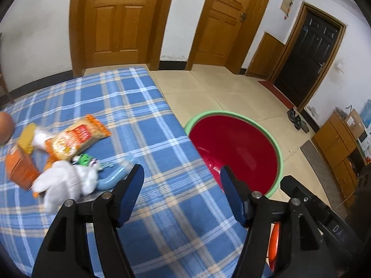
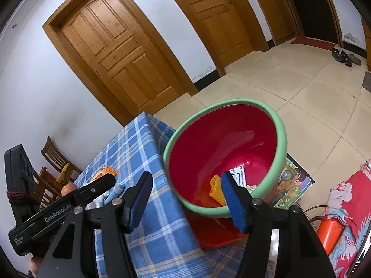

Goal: Collect trash
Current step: 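Move both tools back to the table toward the white sock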

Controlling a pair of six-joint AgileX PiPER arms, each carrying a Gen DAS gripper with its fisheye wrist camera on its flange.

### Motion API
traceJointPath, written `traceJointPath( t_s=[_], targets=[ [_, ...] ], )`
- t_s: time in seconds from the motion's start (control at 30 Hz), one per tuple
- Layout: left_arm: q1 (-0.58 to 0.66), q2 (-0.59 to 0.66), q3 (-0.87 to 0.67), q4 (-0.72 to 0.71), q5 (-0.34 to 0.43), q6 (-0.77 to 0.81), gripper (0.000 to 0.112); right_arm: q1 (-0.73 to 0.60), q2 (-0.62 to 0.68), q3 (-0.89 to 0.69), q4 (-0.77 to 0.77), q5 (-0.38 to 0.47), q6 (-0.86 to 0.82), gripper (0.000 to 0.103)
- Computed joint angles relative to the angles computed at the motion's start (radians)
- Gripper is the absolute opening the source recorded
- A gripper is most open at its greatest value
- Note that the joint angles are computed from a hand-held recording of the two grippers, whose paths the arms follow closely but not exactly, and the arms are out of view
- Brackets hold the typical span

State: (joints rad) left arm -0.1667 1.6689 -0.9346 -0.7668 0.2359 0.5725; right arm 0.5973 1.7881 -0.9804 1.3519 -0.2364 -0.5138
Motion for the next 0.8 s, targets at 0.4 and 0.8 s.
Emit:
traceJointPath(
  t_s=[0.4, 0.8],
  targets=[
    [0.134, -0.157, 0.155, -0.145, -0.001, 0.174, 0.071, 0.097, 0.003, -0.055, 0.192, -0.032, -0.199, 0.070],
    [0.330, -0.222, 0.245, -0.293, 0.009, 0.361, 0.071, 0.159, 0.063, -0.145, 0.348, -0.024, -0.377, 0.072]
  ],
)
